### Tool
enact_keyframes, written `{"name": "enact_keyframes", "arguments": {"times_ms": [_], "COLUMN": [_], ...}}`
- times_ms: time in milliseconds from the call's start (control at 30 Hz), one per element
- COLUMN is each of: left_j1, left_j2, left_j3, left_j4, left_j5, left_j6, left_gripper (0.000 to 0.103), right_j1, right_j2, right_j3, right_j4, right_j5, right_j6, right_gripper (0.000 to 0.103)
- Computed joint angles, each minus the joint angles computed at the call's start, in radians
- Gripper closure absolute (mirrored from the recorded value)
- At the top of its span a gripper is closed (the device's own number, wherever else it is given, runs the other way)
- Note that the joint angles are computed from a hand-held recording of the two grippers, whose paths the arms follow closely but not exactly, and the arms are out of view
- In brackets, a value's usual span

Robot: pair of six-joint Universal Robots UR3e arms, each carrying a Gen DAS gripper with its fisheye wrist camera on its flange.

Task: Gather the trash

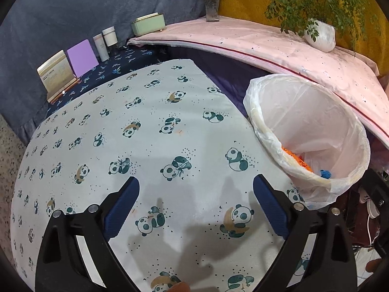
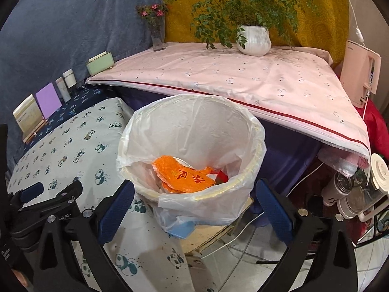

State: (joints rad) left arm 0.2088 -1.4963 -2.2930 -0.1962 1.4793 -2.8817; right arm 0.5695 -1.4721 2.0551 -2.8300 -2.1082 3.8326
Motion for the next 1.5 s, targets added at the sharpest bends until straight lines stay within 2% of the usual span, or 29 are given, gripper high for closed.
{"name": "enact_keyframes", "arguments": {"times_ms": [300, 433, 1067, 1500], "left_j1": [-0.020, -0.028, -0.003, 0.004], "left_j2": [-0.068, -0.112, -0.116, -0.109], "left_j3": [-0.054, -0.097, -0.116, -0.131], "left_j4": [0.154, 0.264, 0.284, 0.306], "left_j5": [0.005, 0.026, 0.011, 0.002], "left_j6": [-0.015, -0.041, -0.060, -0.059], "left_gripper": [0.013, 0.013, 0.013, 0.013], "right_j1": [-0.001, 0.008, 0.058, 0.048], "right_j2": [0.020, 0.053, 0.191, 0.178], "right_j3": [0.022, 0.016, -0.069, -0.050], "right_j4": [-0.032, -0.066, -0.124, -0.123], "right_j5": [-0.015, -0.033, -0.103, -0.092], "right_j6": [0.014, 0.019, 0.047, 0.066], "right_gripper": [0.007, 0.007, 0.006, 0.006]}}
